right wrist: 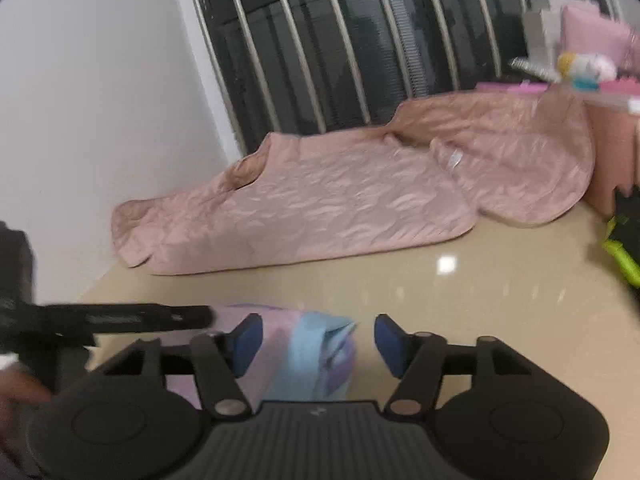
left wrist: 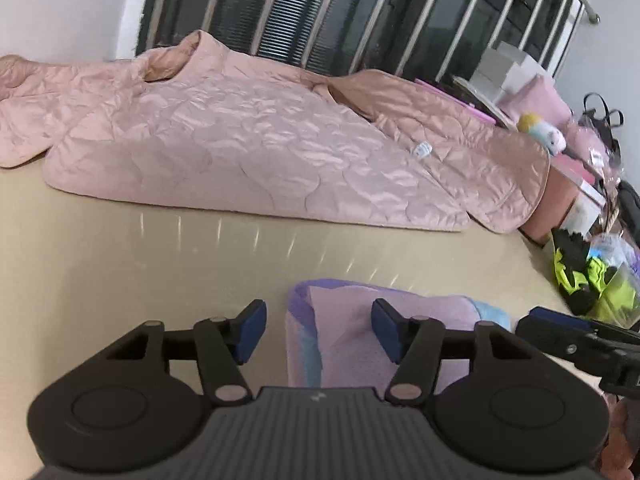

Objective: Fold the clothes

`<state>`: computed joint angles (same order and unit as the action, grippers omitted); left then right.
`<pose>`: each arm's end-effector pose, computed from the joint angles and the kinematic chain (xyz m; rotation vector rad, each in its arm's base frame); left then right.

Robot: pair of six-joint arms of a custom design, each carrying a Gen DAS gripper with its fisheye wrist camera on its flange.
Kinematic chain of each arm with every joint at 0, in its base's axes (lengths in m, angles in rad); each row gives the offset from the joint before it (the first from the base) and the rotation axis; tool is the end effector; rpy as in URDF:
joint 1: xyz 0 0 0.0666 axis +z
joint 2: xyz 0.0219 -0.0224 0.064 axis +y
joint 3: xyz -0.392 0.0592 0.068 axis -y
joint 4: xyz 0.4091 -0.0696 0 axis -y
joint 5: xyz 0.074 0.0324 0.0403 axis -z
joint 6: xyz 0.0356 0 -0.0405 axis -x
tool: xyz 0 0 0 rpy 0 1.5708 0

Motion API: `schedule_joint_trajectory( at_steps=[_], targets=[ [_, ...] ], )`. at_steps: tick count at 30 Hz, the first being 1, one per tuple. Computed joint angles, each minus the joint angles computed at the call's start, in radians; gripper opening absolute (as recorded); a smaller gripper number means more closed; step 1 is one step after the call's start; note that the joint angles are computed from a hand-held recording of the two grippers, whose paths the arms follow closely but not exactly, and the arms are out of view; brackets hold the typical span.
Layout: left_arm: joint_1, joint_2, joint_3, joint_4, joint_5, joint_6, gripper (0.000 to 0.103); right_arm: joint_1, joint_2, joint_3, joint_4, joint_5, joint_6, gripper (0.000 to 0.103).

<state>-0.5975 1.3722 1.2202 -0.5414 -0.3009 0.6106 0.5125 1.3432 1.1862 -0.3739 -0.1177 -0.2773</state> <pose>0.4179 -0.2721 0.3972 -0.1740 2.2396 -0.3176 0.4321 0.2475 0.4083 -0.3248 2.1302 0.5914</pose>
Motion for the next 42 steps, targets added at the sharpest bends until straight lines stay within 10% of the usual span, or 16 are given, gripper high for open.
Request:
schedule_joint_trajectory(
  at_steps=[4, 11, 16, 24, 28, 31, 34, 37, 42],
  targets=[
    [0.007, 0.006, 0.019, -0.046, -0.005, 0.03, 0.024, 0.005, 0.054, 0.036, -0.06, 0.042, -0.003, 0.052],
    [-0.06, -0.098, -0.028, -0.052, -0.081, 0.074, 0.08, 0.005, 0.013, 0.013, -0.015, 0.016, -0.041, 0.05],
    [-0.139, -0.028, 0.038, -0.175, -0.237, -0.015, 0.078, 0.044, -0.013, -0.037, 0.11, -0.072, 0.06, 0.042],
    [-0.138, -0.011, 0.029, -0.23, -0.202, 0.111, 0.077, 0.036, 0.053, 0.025, -0.064, -0.077, 0.06, 0.023],
    [-0.175, -0.004, 0.039, -0.259, -0.235, 0.124, 0.077, 0.046, 0.023, 0.008, -0.042, -0.017, 0.074, 0.033],
    [-0.192, 0.005, 0.049, -0.27, -0.236, 0.137, 0.077, 0.05, -0.009, -0.024, 0.009, 0.048, 0.048, 0.073],
    [-0.195, 0.01, 0.061, -0.282, -0.22, 0.152, 0.077, 0.044, 0.02, -0.001, -0.048, 0.076, 0.04, 0.074],
    [-0.194, 0.025, 0.085, -0.313, -0.206, 0.152, 0.072, 0.033, 0.025, -0.013, -0.044, 0.034, -0.002, 0.071],
    [-0.169, 0.002, 0.059, -0.234, -0.091, 0.178, 0.022, 0.029, 0.032, -0.006, -0.06, -0.009, 0.038, 0.037]
  ],
)
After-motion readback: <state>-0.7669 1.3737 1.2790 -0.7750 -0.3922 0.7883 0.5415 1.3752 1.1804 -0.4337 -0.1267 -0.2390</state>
